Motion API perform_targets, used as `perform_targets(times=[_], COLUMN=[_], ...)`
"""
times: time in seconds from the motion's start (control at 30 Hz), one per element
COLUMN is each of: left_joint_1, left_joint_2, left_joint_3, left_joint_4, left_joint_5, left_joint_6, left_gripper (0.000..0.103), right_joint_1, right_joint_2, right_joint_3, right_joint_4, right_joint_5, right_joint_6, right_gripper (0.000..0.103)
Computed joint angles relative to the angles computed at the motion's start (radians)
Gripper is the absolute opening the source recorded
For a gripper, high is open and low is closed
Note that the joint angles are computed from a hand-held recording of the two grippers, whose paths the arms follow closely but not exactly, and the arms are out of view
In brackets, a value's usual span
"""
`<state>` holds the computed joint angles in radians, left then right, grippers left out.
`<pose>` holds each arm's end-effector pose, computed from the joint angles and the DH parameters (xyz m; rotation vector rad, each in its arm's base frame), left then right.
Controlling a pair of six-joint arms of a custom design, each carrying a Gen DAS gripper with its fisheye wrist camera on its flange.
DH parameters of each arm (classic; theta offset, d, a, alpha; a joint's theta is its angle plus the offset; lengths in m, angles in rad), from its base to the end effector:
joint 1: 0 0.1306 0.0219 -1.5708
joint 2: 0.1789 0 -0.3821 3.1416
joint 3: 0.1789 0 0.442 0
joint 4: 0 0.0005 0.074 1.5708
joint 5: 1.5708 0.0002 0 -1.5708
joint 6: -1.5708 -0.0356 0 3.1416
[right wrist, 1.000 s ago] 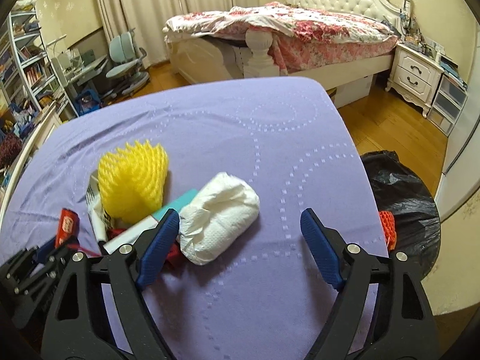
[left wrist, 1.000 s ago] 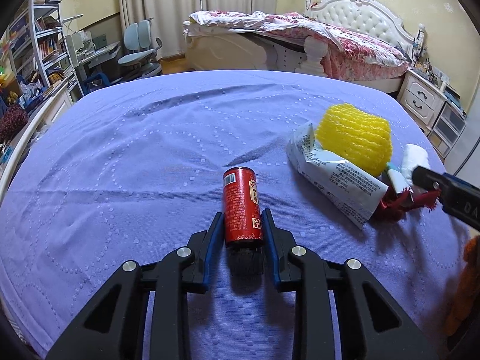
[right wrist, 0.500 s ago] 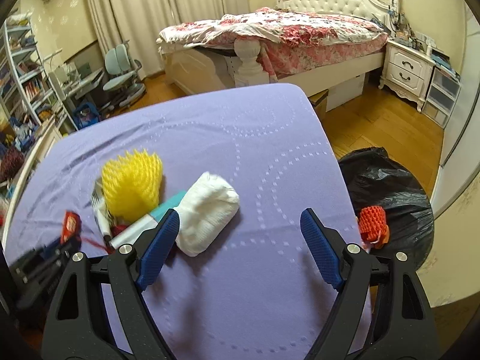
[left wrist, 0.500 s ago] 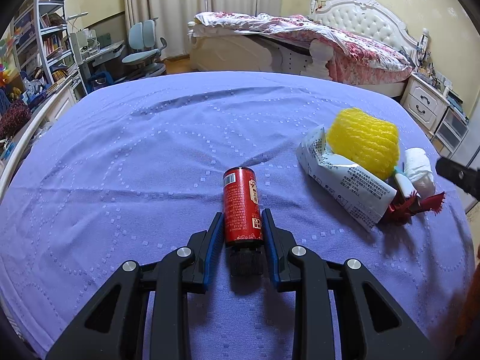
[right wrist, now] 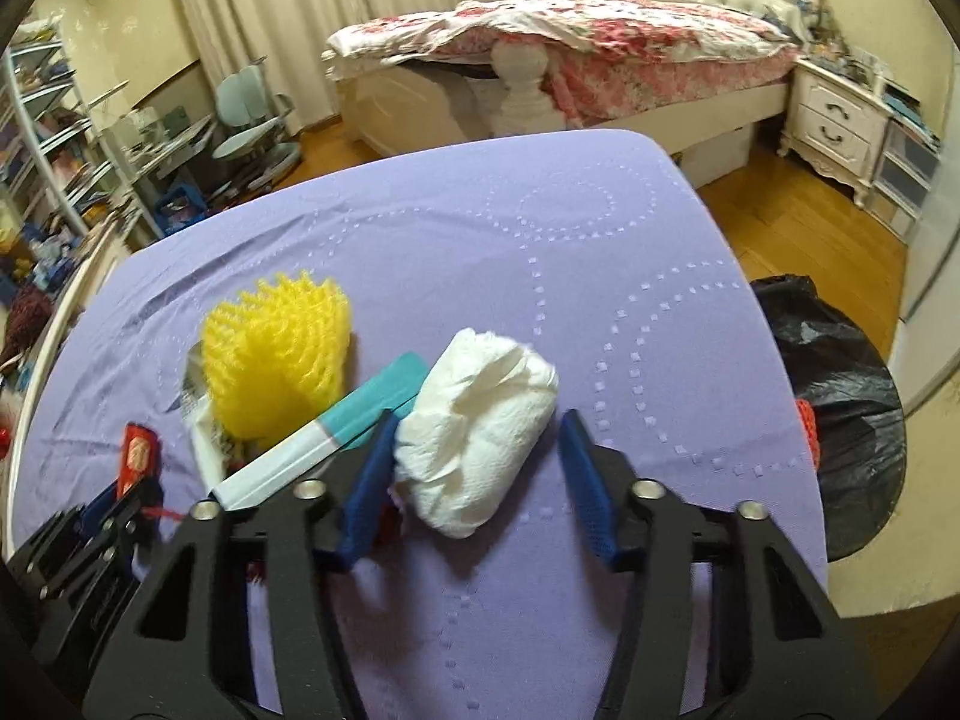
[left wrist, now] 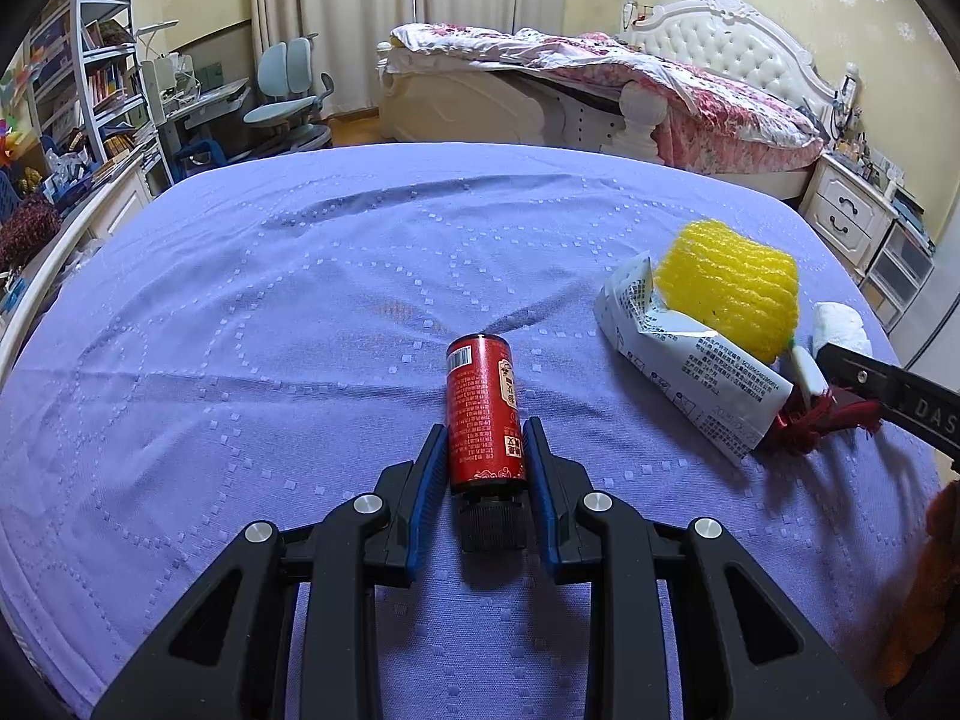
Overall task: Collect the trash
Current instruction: 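Grasp the white tissue with the right tool while the left tool holds the red can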
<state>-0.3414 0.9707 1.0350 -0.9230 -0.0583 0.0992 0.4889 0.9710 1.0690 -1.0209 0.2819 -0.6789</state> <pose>0.3569 -0.1251 0.4247 0.2676 2.4169 -0.1284 0.3322 0.1650 0.4362 0.3482 2.4252 0.1633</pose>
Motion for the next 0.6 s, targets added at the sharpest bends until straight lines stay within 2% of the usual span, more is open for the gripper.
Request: perform_targets(times=[0.17, 0.4, 0.6], left_joint_1=[0.007, 0.026, 0.034], left_joint_2=[0.000, -0.014, -0.022], left_joint_3=[0.000, -0.008, -0.012], left_joint_4=[0.001, 0.018, 0.030], left_joint_5=[0.014, 0.049, 0.069], left_joint_6=[0.002, 0.002, 0.006], left_gripper=[0.028, 0.028, 0.028], right_joint_1=[0.027, 0.048, 0.062], right_joint_2=[-0.042, -0.107, -0.132], right_joint_3=[-0.016, -0.065, -0.093], right_joint_4=[-0.037, -0.061, -0.046], right_joint_5=[0.053, 0.049, 0.056], right_joint_6=[0.069, 0.040, 0.028], right_gripper=[0.043, 0.043, 0.043])
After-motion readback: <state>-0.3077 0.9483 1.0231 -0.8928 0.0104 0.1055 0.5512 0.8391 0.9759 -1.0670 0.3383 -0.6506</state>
